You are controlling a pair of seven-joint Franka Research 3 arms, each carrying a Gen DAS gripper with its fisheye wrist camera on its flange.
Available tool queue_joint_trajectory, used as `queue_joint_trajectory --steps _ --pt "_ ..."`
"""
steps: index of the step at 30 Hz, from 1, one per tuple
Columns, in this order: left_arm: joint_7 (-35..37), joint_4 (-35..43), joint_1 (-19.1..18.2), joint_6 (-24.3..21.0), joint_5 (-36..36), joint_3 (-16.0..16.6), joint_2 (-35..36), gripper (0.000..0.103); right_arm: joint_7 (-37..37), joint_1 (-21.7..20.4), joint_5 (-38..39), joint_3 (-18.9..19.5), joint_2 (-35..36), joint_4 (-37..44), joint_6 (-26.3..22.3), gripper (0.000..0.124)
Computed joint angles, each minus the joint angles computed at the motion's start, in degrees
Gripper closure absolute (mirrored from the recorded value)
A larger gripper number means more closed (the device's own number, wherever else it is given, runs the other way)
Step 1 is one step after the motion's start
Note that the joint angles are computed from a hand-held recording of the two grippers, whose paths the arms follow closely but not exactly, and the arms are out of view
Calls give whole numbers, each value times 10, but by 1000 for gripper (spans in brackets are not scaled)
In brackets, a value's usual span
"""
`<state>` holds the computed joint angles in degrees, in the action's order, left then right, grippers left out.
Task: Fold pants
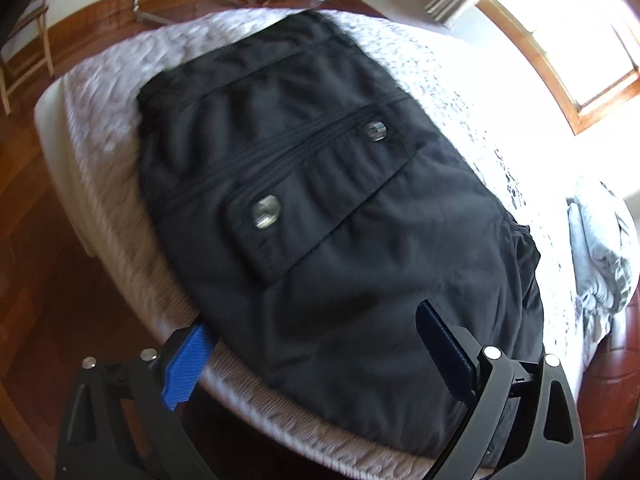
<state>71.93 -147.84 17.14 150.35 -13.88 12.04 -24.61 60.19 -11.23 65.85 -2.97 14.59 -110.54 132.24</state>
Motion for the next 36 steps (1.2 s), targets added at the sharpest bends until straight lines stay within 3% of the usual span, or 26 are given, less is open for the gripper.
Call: queue_joint_trajectory --steps 5,8,10,14,18,22,26,32,34,36 --pt "-10 38 -17 -6 -9 -13 41 6 -22 0 1 0 -9 30 10 110" --pt "32 52 -46 2 -67 1 62 6 -10 0 -5 -3 1 47 30 110" --pt "51 66 -52 5 -80 -5 81 6 21 0 -29 -7 14 55 40 110" --pt "44 80 -34 18 -40 -35 110 6 71 -8 -73 -9 39 55 41 110" --pt "74 77 -33 32 -48 -33 113 6 56 -18 -59 2 37 28 58 108" --pt "59 59 -5 31 -1 -39 82 6 38 -20 -42 6 28 10 71 94" --pt "23 25 22 44 54 -40 28 5 19 -23 -6 4 7 -19 83 66" --pt "-11 -21 28 49 93 -30 -49 5 -26 -29 63 -7 -19 -55 95 59" --pt "-31 -34 28 36 106 -42 -78 5 -20 -26 59 -13 -19 -57 99 57" --pt "-35 -34 10 35 103 -35 -82 5 -19 -27 67 -14 -16 -58 93 56"
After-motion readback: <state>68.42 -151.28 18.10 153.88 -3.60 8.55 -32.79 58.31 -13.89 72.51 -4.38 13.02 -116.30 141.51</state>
